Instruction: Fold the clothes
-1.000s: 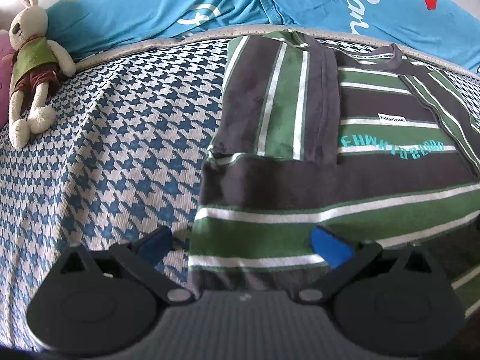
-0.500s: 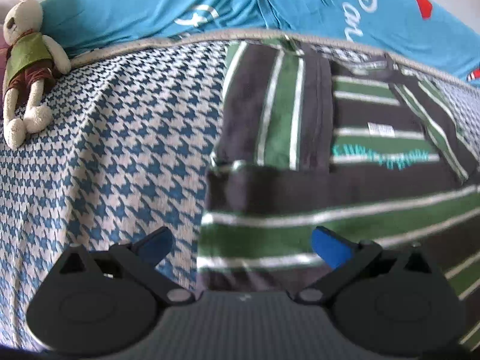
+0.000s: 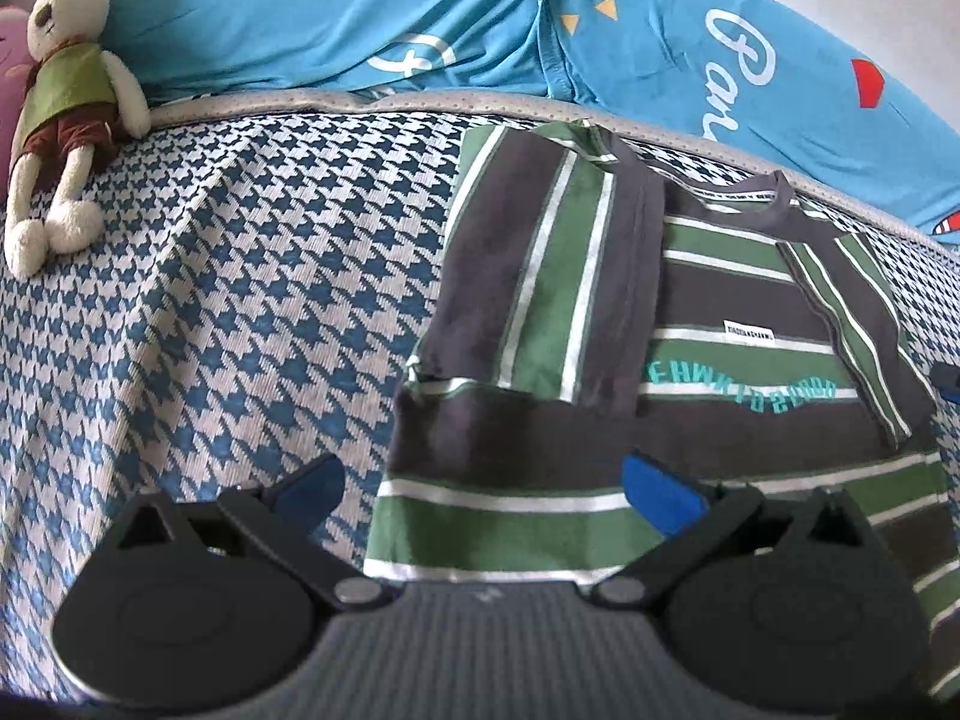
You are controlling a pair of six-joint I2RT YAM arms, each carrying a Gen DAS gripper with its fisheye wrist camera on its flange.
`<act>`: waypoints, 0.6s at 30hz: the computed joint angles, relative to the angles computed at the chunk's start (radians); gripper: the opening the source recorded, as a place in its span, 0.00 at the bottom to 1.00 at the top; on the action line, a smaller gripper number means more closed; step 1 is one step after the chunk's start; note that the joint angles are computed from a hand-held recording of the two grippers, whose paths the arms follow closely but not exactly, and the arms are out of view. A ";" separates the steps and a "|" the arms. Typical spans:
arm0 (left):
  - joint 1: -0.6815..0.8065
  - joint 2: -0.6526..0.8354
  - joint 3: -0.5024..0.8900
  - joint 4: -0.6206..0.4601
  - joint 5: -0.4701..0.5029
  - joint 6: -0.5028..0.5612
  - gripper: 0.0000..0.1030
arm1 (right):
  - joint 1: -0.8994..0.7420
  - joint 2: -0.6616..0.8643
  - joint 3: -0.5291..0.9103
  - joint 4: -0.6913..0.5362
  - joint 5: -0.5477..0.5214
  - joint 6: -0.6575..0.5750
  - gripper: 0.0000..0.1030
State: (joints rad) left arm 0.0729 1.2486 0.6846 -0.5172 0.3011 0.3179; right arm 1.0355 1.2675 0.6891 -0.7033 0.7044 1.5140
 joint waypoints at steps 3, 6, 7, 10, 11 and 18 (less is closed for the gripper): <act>-0.008 0.001 -0.002 0.000 -0.002 -0.008 1.00 | -0.029 0.002 -0.029 0.039 -0.037 -0.002 0.22; -0.016 0.007 -0.004 0.005 -0.007 -0.012 1.00 | -0.034 -0.015 -0.052 0.078 -0.046 -0.010 0.23; -0.022 0.010 -0.005 0.007 -0.012 -0.013 1.00 | -0.032 -0.015 -0.055 0.090 -0.049 -0.014 0.24; -0.036 0.013 -0.011 0.014 -0.027 -0.013 1.00 | -0.037 0.005 -0.041 0.096 -0.053 -0.043 0.24; -0.041 0.012 -0.014 0.017 -0.032 -0.014 1.00 | -0.034 0.017 -0.030 0.087 -0.050 -0.052 0.24; -0.039 0.019 -0.020 0.030 -0.052 -0.018 1.00 | -0.020 0.007 -0.016 0.070 -0.036 -0.050 0.10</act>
State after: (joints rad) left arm 0.0340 1.2677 0.6651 -0.4871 0.2492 0.2995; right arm 1.0156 1.2740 0.6735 -0.6333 0.6685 1.4638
